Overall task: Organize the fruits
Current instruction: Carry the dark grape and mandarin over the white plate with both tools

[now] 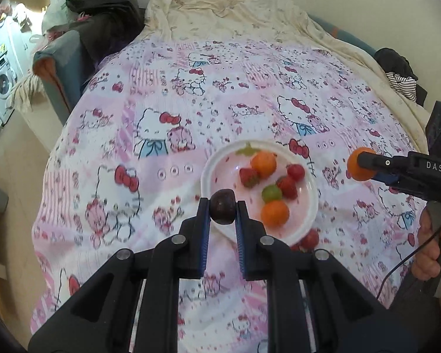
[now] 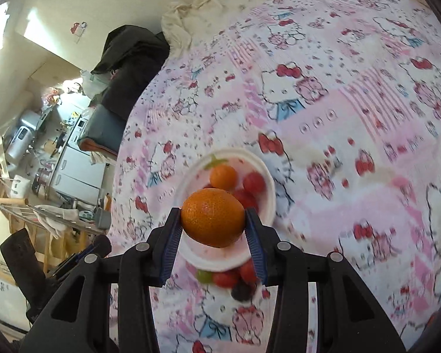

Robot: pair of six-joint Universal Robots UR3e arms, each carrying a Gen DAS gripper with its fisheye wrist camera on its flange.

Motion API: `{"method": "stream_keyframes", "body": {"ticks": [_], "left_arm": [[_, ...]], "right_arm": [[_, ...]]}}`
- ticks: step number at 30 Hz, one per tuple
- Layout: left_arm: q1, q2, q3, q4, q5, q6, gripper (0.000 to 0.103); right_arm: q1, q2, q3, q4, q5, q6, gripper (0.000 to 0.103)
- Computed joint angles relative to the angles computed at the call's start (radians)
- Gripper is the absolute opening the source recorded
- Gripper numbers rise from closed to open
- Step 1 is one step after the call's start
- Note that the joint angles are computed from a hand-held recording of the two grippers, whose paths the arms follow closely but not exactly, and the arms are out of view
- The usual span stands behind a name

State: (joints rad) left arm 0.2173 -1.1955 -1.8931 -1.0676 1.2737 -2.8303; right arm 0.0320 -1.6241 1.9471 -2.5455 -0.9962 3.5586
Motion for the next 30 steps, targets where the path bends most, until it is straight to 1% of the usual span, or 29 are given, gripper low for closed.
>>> {"method": "stream_keyframes", "body": {"ticks": [5, 10, 12, 15, 22, 24, 30], "left_arm": [[-0.071, -0.162, 0.052, 0.095, 0.042, -0.037, 0.013], [-0.114, -0.297, 0.062, 0.175, 0.042, -0.055, 0.014], [-0.119, -0.332, 0.059, 0.182, 0.034, -0.066, 0.014], [-0.115, -0.361, 0.042, 0.189, 0.014, -0.082, 0.014], [-0.137, -0.405, 0.017, 0.243, 0.021, -0.095, 0.014], [-0.135, -0.414, 0.005, 0.264, 0.008, -0.096, 0.014], [-0.147, -0.434, 0.007, 0.268, 0.009, -0.110, 0.015]], "right_arm": [[0.021, 0.140, -0.123, 0.012, -0.006, -0.017, 0.045], [0.050, 0.242, -0.188, 0.083, -0.017, -0.049, 0.045], [0.068, 0.286, -0.213, 0.128, -0.021, -0.062, 0.045], [0.092, 0.328, -0.240, 0.167, -0.033, -0.069, 0.045], [0.106, 0.352, -0.233, 0.179, -0.038, -0.074, 0.046], [0.106, 0.358, -0.235, 0.178, -0.038, -0.069, 0.046], [0.100, 0.372, -0.242, 0.191, -0.038, -0.060, 0.047]]}}
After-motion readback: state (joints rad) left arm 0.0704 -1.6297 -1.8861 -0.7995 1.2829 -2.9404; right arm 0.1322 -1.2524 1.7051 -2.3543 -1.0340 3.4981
